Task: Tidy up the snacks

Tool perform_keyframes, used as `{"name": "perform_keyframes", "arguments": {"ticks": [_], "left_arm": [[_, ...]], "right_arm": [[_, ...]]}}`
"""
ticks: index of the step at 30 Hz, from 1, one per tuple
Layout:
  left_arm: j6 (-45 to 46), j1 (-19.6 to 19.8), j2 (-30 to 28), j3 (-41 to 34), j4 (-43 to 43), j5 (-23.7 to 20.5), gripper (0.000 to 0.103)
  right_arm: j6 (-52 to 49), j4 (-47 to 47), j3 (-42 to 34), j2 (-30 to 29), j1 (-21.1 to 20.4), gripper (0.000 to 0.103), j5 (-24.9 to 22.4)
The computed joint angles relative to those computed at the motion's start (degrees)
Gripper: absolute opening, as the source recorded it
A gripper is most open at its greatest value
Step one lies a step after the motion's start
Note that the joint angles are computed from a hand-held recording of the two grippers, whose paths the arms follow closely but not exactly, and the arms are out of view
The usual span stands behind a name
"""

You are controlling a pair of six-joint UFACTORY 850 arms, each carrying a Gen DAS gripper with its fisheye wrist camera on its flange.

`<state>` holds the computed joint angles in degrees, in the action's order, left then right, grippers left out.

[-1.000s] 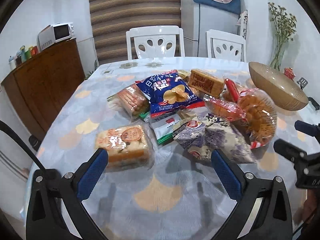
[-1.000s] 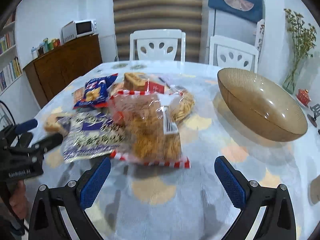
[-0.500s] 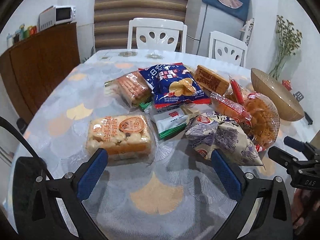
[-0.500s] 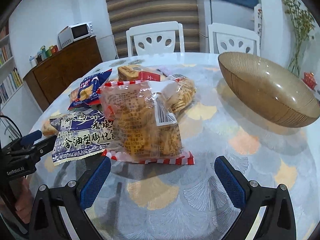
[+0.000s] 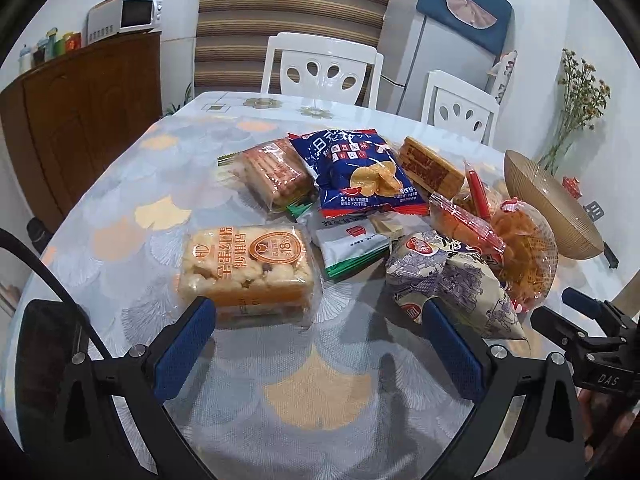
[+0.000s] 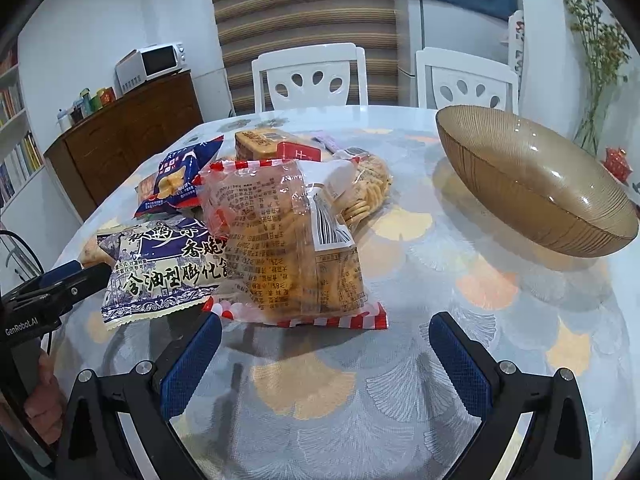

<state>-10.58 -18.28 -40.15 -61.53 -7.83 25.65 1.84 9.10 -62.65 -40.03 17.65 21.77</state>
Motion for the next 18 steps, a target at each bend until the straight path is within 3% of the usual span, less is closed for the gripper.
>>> {"name": "perform_keyframes", "arguments": {"ticks": [9, 18], "left_arm": [[-9.40, 1.67, -0.38, -0.27, 7.83, -0.46, 0.102], [-10.61, 1.73, -0.35, -0.25, 8.56, -0.44, 0.102]], "right_arm": [[2.42, -1.99, -0.18, -0.08, -0.36, 0.103, -0.72], [2.34, -1.79, -0.35, -0.28, -0.33, 0.103, -0.92]]}}
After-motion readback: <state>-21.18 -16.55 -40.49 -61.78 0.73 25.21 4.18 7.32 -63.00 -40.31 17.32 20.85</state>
